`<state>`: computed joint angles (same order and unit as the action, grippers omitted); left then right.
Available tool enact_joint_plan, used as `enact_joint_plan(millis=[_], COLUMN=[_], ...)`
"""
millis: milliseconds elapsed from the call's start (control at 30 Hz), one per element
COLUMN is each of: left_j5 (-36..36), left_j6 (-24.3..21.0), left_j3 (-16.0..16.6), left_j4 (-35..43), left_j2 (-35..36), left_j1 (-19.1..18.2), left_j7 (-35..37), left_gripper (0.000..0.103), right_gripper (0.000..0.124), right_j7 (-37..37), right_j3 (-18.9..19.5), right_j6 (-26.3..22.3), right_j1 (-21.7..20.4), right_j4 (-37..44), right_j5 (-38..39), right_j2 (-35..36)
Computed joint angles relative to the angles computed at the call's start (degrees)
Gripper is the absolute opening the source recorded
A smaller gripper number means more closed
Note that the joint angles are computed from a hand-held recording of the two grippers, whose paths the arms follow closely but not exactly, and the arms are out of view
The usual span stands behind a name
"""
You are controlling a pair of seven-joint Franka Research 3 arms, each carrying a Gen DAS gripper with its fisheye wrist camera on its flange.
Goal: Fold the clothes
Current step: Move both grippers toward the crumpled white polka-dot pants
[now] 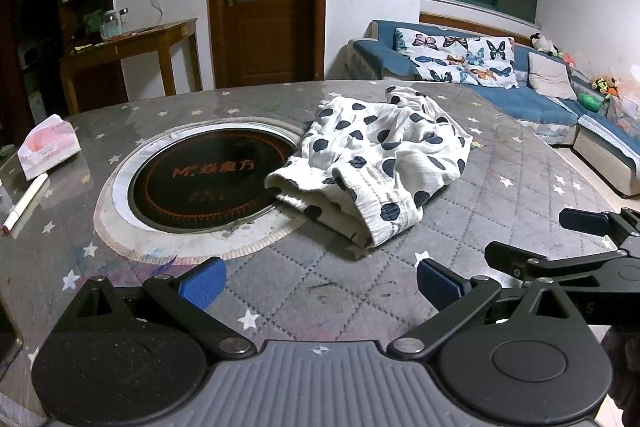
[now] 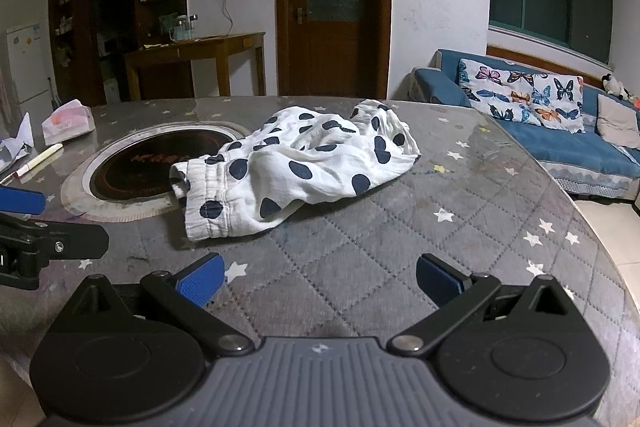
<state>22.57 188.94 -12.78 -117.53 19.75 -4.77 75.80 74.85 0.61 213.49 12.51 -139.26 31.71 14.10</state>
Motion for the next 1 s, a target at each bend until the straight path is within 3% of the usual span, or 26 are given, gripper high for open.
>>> enact_joint_plan(millis=[633, 1000], left_j5=[-1.39, -3.17], left_j6=[-5.21, -8.03], left_j3=[-1.08, -0.52], left_j4=[8.61, 14.64], left_j2=[6.07, 9.92], left_j1=[0.38, -0.33], left_j7=[3.14, 5.17], left_gripper=[0.103, 0.103], right_gripper=[0.102, 0.098], right_j7=[-2.76, -0.94], right_j3=[-1.68, -0.98], right_j6=[-6.52, -9.58], right_j1=[0.18, -2.13], right_j4=[7.53, 11.29], right_j5=[-0.17, -4.71], right_j2=[4.0, 5.82])
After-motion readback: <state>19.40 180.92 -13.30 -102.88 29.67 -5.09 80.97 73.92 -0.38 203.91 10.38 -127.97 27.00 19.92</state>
